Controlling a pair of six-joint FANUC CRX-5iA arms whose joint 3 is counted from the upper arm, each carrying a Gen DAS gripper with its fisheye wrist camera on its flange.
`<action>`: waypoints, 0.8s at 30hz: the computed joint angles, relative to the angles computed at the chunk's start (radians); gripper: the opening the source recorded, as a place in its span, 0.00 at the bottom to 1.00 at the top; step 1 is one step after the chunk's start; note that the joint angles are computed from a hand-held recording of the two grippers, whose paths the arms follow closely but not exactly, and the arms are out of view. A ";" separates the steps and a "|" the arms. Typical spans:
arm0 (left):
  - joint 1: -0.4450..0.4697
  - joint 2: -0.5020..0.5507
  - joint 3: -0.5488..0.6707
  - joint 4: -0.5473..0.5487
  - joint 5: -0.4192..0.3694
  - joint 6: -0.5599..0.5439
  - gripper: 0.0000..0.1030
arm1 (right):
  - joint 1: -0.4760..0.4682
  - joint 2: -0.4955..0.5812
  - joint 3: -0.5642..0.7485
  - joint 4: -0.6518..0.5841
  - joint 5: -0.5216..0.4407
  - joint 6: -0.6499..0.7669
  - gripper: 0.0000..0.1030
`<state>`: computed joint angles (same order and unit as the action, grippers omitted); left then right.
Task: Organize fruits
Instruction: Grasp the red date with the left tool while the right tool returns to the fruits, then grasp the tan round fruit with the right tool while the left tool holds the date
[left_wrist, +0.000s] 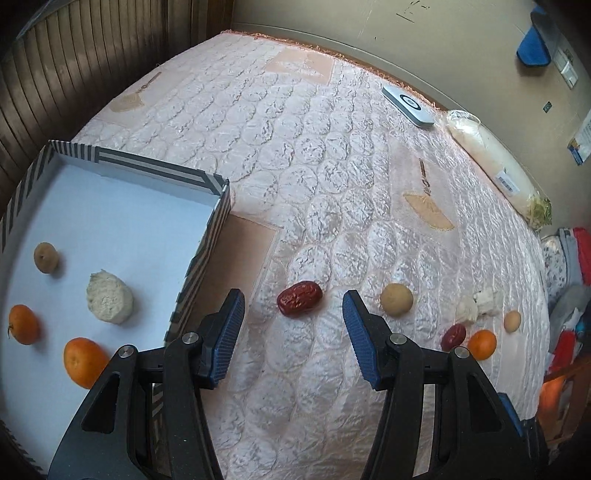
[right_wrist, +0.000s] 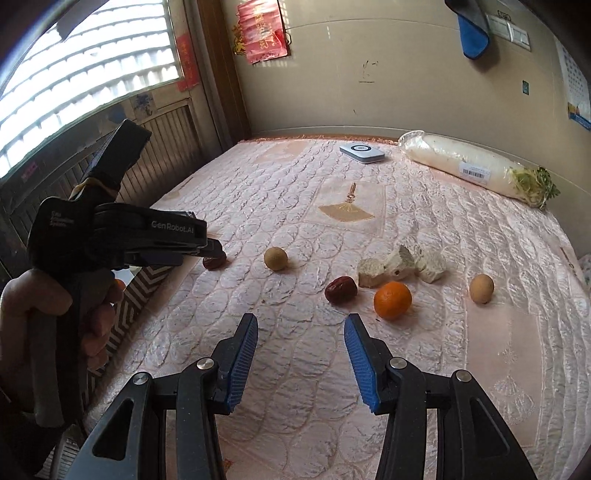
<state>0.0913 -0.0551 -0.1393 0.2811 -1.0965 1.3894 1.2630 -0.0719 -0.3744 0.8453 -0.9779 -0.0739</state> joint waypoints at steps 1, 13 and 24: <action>-0.006 0.010 0.008 -0.006 -0.002 0.010 0.54 | -0.003 -0.001 -0.002 -0.004 0.005 0.003 0.46; -0.018 0.020 -0.009 0.001 0.019 -0.014 0.27 | -0.019 -0.006 -0.014 -0.013 0.026 -0.005 0.46; 0.023 -0.055 -0.063 0.062 0.018 -0.119 0.27 | -0.060 0.027 0.003 -0.010 0.119 0.030 0.46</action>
